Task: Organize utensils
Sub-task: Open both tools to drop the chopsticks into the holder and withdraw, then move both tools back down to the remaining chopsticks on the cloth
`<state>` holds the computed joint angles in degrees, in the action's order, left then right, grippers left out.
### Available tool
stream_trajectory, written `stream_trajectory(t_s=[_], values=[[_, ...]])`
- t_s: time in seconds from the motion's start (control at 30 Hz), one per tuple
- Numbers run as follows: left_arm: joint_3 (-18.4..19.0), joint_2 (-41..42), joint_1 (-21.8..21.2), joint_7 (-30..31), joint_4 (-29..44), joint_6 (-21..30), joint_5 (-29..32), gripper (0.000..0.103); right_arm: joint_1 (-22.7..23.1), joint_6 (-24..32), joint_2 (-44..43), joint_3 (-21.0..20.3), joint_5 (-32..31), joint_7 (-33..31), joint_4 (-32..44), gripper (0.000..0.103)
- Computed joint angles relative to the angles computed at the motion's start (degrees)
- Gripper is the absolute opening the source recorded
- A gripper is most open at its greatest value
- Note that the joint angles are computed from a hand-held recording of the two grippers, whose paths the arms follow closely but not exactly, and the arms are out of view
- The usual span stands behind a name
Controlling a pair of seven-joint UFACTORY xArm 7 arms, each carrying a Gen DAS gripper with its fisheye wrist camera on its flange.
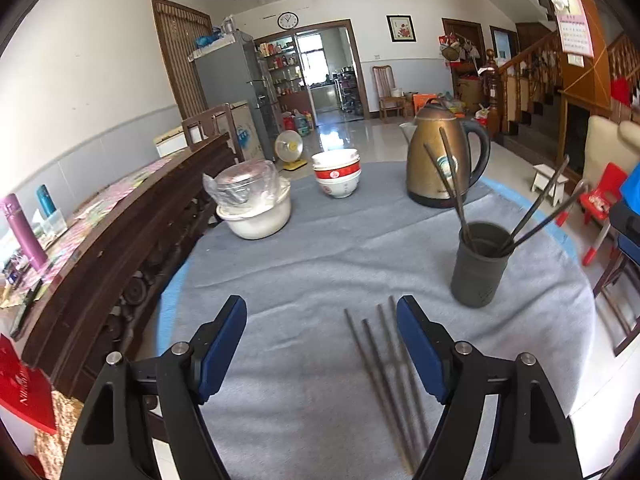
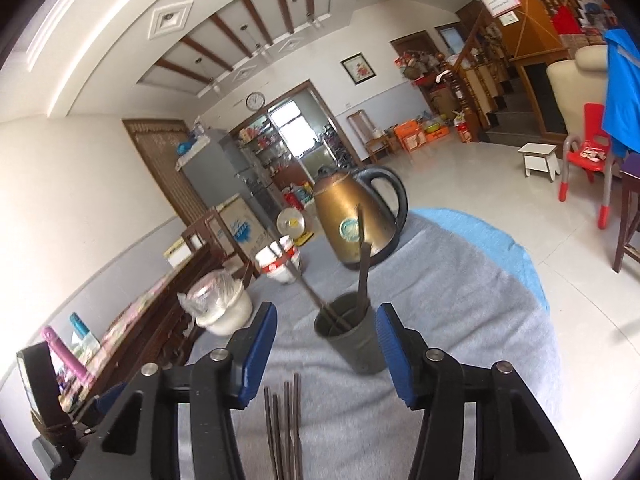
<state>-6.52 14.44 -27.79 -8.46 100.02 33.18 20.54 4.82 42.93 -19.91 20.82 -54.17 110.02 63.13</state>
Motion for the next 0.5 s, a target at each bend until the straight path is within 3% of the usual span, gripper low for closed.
stream_trajectory(t_s=[0.23, 0.5], values=[[0.19, -3.03, 0.70, -1.10, -4.95, -1.88, 2.38, 0.078, 1.50, -4.16, 2.80, -0.83, 1.00, -0.08, -0.50, 0.055], [-0.09, -1.13, 1.01, -1.05, -3.70, -0.11, 2.13, 0.079, 3.73, -6.38, 6.98, -2.29, 0.49, -0.09, 0.90, 0.056]])
